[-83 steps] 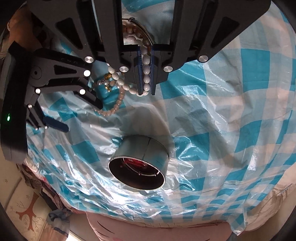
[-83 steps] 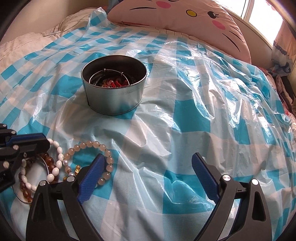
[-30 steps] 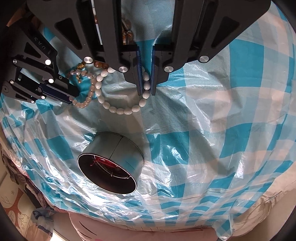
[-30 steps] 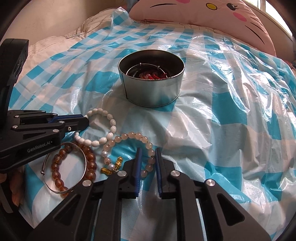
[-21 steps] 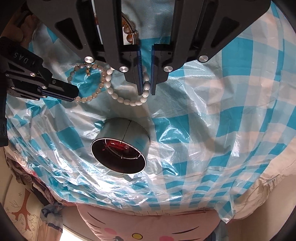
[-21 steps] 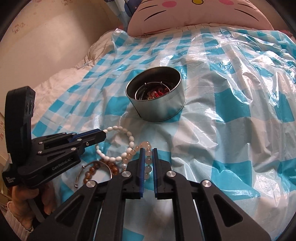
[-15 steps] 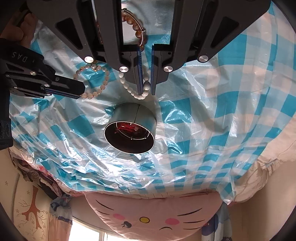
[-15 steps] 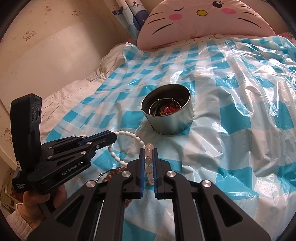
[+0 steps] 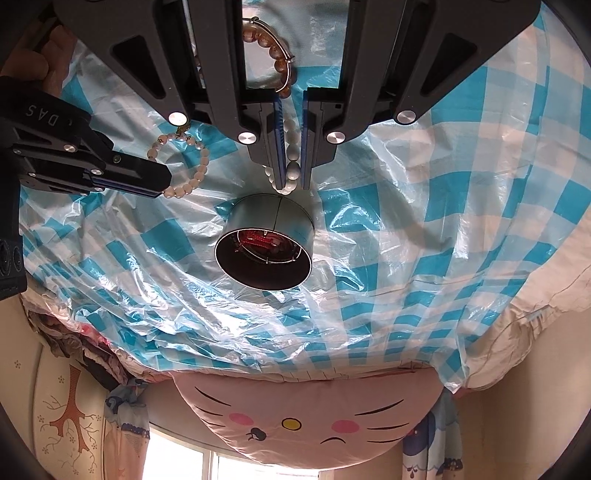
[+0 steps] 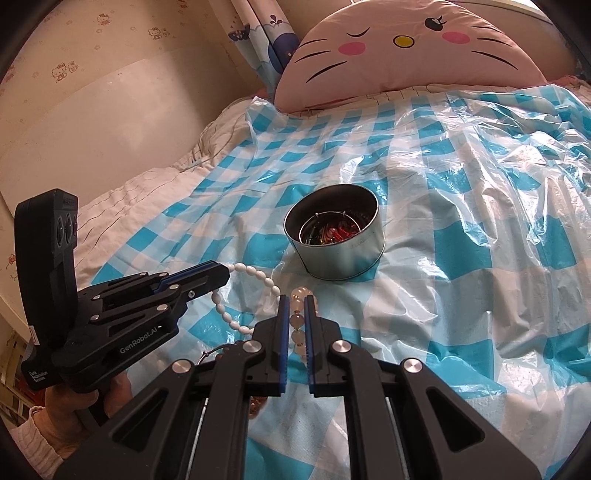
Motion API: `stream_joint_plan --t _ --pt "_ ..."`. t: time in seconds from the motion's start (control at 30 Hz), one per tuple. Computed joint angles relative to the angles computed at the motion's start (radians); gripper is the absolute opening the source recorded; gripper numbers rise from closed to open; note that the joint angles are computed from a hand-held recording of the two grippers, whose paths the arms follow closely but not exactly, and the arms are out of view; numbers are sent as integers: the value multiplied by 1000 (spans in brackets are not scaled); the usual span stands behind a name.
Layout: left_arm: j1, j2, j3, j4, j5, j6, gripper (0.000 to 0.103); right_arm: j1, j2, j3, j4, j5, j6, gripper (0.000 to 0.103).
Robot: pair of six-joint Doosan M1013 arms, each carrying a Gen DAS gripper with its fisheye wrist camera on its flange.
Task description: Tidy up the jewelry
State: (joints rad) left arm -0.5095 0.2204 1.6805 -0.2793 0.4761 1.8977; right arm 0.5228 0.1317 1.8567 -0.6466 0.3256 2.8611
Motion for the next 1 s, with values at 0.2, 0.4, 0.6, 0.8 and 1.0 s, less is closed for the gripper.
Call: stream_joint_plan --t 0.2,0.4,0.6,0.8,1.0 --pt "11 35 -38 64 88 -103 7 3 26 -32 42 133 -31 9" --pt "18 56 -59 80 148 -143 7 -10 41 -44 121 200 -74 9" --pt "16 72 -74 106 190 -174 7 -3 74 -82 164 302 -140 49" --pt "17 100 -100 135 263 -214 7 21 116 -132 159 414 -236 29" --pt "23 81 -84 58 224 -135 7 -40 28 -9 277 86 -186 9"
